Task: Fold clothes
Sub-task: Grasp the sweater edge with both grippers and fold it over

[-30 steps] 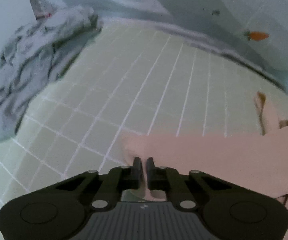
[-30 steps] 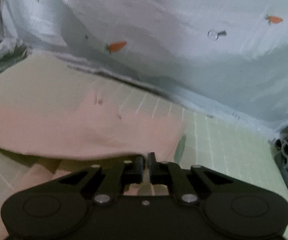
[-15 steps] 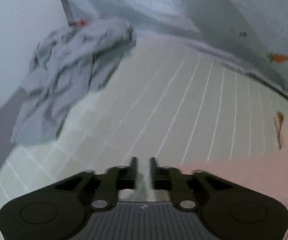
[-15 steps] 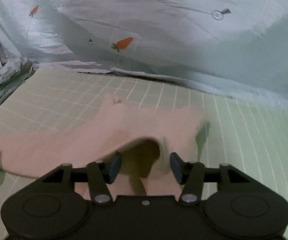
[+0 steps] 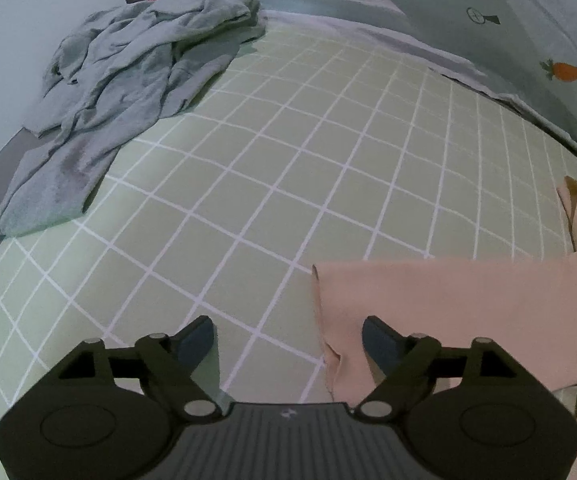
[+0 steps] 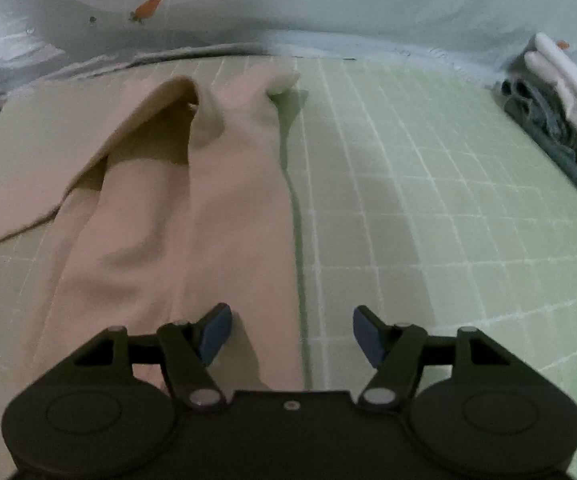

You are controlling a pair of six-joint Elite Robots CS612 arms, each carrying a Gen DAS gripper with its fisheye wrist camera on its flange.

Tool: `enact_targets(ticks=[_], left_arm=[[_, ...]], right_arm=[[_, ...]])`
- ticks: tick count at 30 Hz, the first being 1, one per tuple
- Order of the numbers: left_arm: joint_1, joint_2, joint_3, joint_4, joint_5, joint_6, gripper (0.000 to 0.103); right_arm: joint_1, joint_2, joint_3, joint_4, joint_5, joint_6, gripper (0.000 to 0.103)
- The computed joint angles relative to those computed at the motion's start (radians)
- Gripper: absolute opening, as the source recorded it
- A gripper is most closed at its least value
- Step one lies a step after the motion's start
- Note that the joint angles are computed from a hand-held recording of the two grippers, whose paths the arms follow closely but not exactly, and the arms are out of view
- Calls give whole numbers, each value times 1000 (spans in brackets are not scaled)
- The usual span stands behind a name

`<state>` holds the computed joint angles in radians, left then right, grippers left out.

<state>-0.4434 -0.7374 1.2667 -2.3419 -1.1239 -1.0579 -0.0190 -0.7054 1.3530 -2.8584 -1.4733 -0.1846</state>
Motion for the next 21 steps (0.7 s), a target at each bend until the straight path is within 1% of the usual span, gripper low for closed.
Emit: enact_targets(ticks=[2,4,7,10,11,13,14,15,16,17,18,19,21], left_arm=[[-1,2,-2,2,3,3,86],[0,4,-2,-3,3,8,86],[1,2,7,-23,-1,19,86],[2,-1,15,-41,-4,34,86],[3,-1,16,-44,-6,36,85],[4,-2,17,-48,-10,34,85],[3,-1,15,-46,-10,31,85],[3,0,13,-43,-9,27,83],[2,1,10,-41,-8,28,82],[2,2,8,-40,-6,31,80],[1,2,7,-43,-3,38,73],[0,2,9,-54,0,46,68],[-3,2,13,-77,6,62,47]], right_arm=[[3,1,-9,18,0,3,70],[2,9,-24,-3,15,16,70],[-4,32,-64,-43,50,75,71],[-15,80,-157,-48,113,130,71],[-20,103,-202,-38,143,141,70],[-24,154,-302,-21,180,170,70],[-24,175,-344,-7,193,174,68],[-24,198,-389,8,206,178,63],[-23,220,-435,39,218,170,61],[-22,244,-482,72,229,163,56],[-21,269,-533,106,241,155,53],[-20,290,-574,146,246,148,51],[-21,332,-653,215,258,140,46]])
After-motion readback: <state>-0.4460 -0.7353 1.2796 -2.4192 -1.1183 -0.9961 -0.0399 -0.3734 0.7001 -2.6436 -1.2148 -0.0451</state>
